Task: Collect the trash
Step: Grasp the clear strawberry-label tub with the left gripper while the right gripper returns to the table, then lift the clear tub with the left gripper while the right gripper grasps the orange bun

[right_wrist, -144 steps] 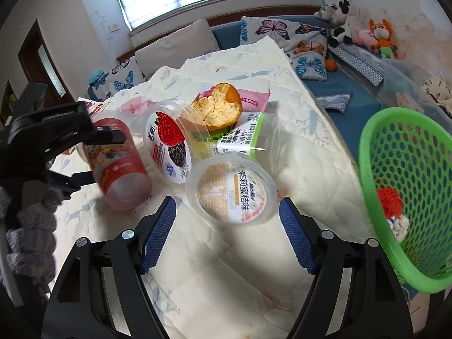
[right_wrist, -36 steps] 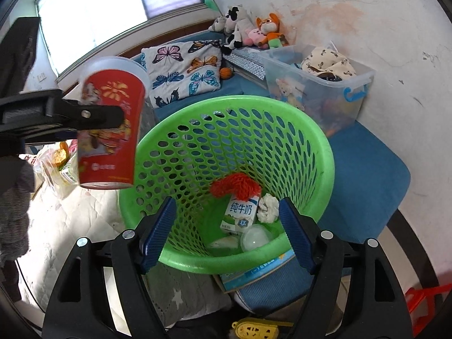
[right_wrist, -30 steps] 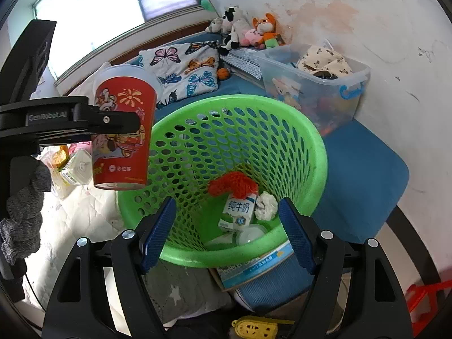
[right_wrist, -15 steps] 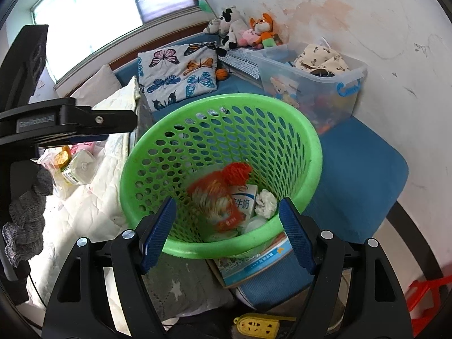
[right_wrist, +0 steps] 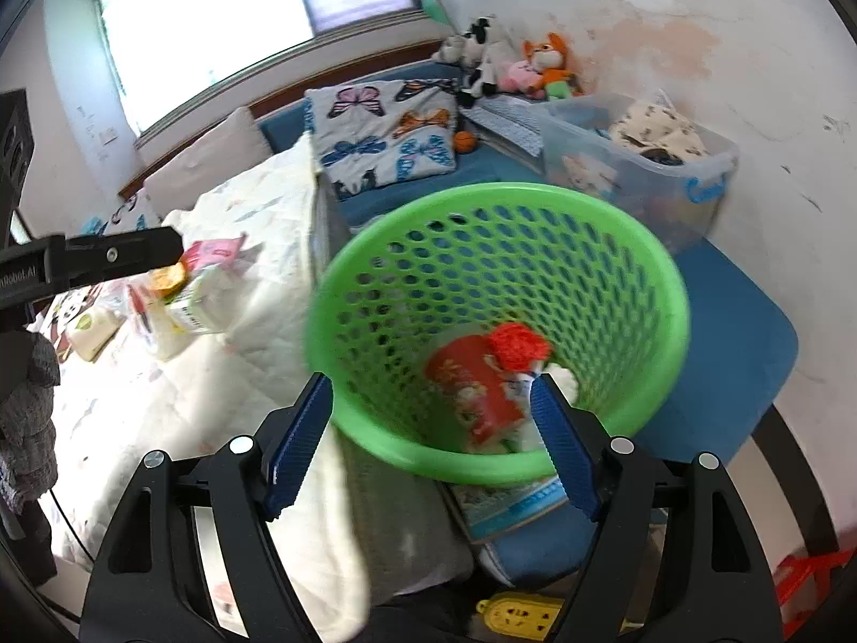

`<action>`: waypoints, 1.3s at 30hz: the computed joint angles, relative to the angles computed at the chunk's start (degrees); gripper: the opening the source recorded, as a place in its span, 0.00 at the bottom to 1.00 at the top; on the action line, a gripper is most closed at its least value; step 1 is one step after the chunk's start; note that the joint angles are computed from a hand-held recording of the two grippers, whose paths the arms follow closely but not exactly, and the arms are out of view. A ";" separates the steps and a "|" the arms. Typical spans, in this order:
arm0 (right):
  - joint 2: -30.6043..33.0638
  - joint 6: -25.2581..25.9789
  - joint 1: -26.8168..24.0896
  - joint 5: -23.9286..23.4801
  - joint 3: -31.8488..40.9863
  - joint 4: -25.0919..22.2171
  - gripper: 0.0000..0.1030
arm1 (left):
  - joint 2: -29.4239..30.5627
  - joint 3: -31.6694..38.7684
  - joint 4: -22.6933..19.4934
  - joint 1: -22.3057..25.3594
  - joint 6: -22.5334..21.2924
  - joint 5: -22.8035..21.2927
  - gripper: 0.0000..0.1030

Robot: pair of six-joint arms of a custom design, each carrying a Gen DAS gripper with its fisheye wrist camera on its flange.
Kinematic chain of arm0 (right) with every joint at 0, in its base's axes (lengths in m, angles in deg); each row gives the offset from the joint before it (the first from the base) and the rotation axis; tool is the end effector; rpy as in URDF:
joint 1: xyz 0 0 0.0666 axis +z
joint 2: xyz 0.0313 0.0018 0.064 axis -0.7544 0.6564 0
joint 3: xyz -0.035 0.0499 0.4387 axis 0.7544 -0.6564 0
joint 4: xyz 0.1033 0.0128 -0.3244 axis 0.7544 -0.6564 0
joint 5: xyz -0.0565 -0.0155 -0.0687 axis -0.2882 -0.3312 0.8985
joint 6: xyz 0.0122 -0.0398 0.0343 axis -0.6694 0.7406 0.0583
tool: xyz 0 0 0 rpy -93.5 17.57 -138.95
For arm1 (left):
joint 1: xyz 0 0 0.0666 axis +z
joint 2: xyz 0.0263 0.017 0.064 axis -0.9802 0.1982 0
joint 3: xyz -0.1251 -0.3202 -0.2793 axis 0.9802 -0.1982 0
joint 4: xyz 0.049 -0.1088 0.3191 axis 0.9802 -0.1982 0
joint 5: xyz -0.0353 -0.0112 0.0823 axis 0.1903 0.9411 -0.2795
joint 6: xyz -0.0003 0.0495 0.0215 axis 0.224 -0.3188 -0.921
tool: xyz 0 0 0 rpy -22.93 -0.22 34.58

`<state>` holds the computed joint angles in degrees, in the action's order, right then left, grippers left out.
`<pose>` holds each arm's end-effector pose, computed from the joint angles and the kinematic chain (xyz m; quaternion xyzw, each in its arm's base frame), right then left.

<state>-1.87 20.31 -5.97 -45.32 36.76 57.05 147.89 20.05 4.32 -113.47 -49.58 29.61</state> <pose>0.2628 0.2152 0.2773 0.2319 0.8864 0.0176 0.4003 0.4394 -0.3170 0.3448 0.3417 0.8688 -0.1971 0.2994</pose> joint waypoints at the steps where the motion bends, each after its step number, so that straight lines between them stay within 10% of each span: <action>1: 0.53 0.69 0.20 -0.09 0.74 0.12 0.75 | -0.27 -0.34 0.17 0.53 -0.06 0.00 0.77; 15: 7.77 9.63 1.08 -2.77 11.04 2.17 0.75 | -2.96 -5.10 2.33 11.75 -1.02 0.58 0.78; 39: 11.01 10.49 -0.20 -6.08 13.57 2.21 0.76 | 6.08 -1.52 5.53 12.13 -6.48 -1.09 0.90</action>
<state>9.14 30.80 -6.17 -51.40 50.33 59.26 153.97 18.53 9.85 -101.34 -56.06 28.51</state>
